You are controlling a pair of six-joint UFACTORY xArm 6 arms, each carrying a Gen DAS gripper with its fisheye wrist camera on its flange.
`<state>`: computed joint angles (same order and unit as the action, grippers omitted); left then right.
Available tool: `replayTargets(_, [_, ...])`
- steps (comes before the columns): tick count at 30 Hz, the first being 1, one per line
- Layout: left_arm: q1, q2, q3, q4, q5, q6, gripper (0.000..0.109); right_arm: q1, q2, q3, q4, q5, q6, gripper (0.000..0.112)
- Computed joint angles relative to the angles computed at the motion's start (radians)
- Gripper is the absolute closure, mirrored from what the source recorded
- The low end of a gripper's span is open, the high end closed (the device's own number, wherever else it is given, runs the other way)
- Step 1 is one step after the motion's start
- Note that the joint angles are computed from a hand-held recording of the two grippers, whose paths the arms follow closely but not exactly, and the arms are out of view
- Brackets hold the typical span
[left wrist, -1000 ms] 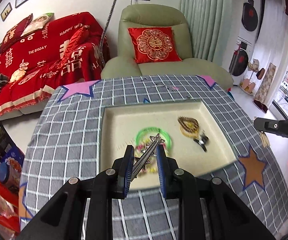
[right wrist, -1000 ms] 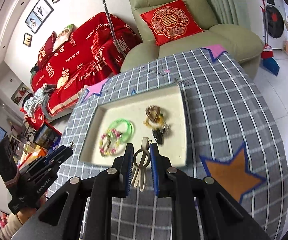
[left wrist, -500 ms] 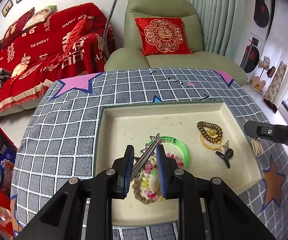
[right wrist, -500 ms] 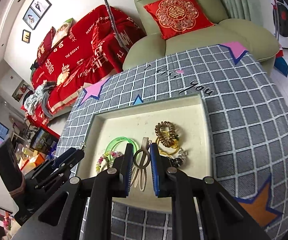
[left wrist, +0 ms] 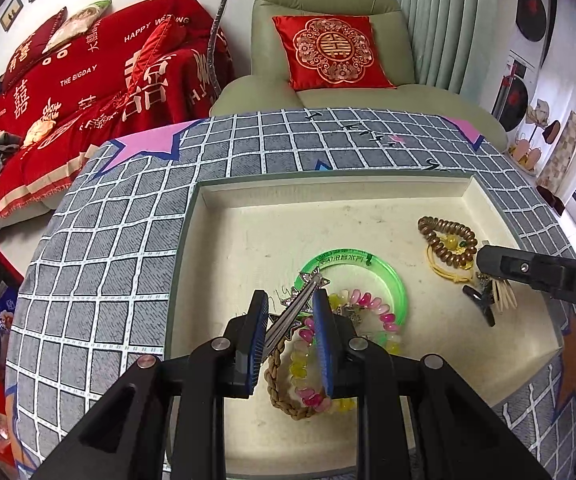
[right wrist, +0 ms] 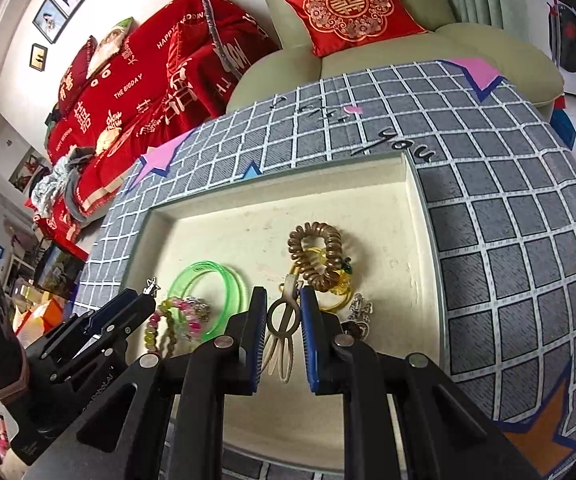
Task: Organize jewelry
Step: 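Carry the barrette and cream clip in both tools into the tray, then open the left tool on the barrette while the right tool releases the cream clip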
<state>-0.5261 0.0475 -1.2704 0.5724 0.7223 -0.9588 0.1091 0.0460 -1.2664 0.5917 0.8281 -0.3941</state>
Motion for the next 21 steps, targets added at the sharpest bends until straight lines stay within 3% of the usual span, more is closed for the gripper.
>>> replayTargets(13, [-0.036,0.019,-0.027,0.086,0.048,-0.005,0.075,0.002,0.034,0.013,-0.014,-0.004,0.006,0.092])
replayTargets(14, [-0.036,0.019,-0.029,0.083,0.048,-0.004,0.075,0.001,0.034,0.012,-0.012,0.001,0.007,0.090])
replayTargets(16, [-0.037,0.019,-0.031,0.082,0.052,-0.007,0.075,-0.004,0.033,0.011,0.006,0.007,0.001,0.059])
replayTargets(21, [-0.042,0.012,-0.031,0.093,0.066,-0.018,0.075,-0.012,-0.004,0.028,0.067,-0.002,-0.040,0.054])
